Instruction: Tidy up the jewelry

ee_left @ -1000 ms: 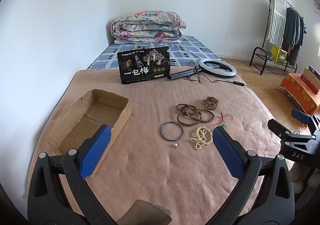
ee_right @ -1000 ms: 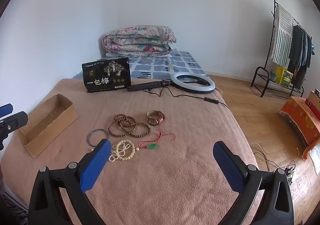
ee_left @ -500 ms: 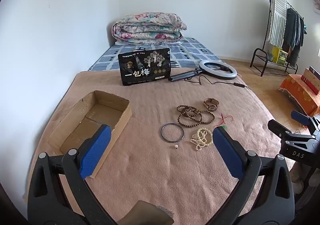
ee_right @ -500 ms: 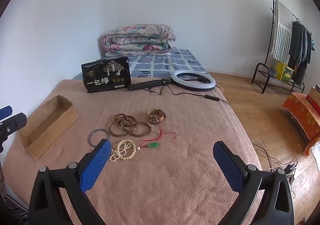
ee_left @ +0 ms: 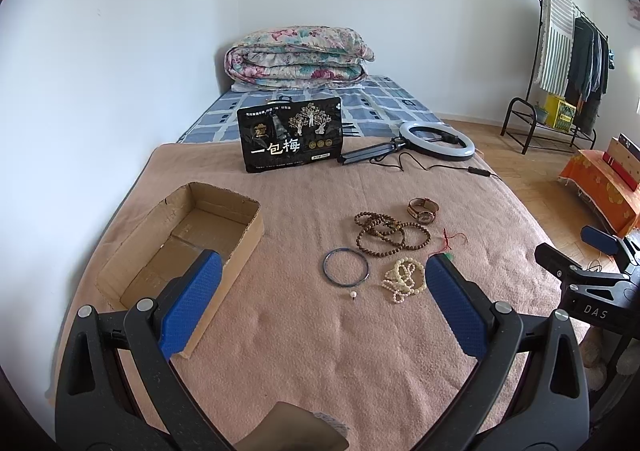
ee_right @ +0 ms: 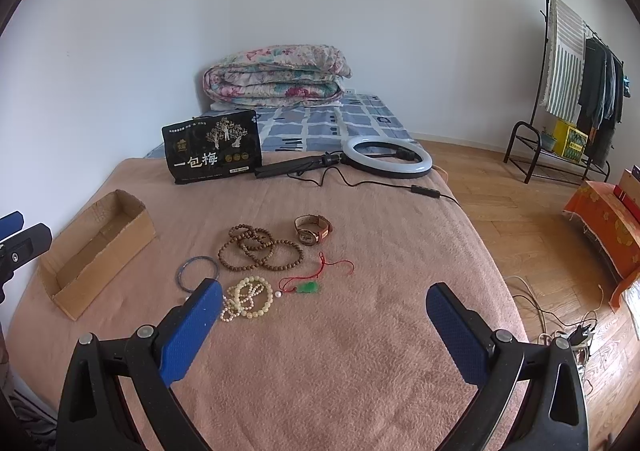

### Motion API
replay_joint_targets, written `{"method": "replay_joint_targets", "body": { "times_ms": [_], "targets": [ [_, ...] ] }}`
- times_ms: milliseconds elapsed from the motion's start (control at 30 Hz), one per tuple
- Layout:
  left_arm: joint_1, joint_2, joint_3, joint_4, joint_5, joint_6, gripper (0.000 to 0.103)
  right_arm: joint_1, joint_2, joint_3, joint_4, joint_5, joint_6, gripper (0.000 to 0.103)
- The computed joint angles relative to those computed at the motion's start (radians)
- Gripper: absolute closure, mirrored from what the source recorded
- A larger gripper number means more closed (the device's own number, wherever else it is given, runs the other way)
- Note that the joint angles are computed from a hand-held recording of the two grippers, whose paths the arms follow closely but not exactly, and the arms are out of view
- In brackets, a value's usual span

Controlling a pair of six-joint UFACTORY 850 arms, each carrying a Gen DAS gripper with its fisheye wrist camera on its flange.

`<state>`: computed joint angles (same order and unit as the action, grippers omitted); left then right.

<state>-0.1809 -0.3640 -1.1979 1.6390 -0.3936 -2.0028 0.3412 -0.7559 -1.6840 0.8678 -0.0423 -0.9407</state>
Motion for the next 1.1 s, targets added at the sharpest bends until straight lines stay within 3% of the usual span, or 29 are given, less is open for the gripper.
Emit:
{"method": "replay_joint_targets", "body": {
  "times_ms": [67,300,1100],
  "targets": [
    [0.000,0.001,0.002,0.004,0.001,-0.004,0.000,-0.001,0.000,0.001,0.003,0.000,-0.001,0.000],
    [0.000,0.000,0.000,0.006,-0.001,-0.007,0.000,0.001,-0.004,-0.005,-0.215,-0.001,0.216,0.000],
    [0.003,-0.002,-0.003,0.011,0.001,-0.011,0.000,0.004,-0.012,-0.011,-0.327,-0.017,0.324,0.000]
  ]
}}
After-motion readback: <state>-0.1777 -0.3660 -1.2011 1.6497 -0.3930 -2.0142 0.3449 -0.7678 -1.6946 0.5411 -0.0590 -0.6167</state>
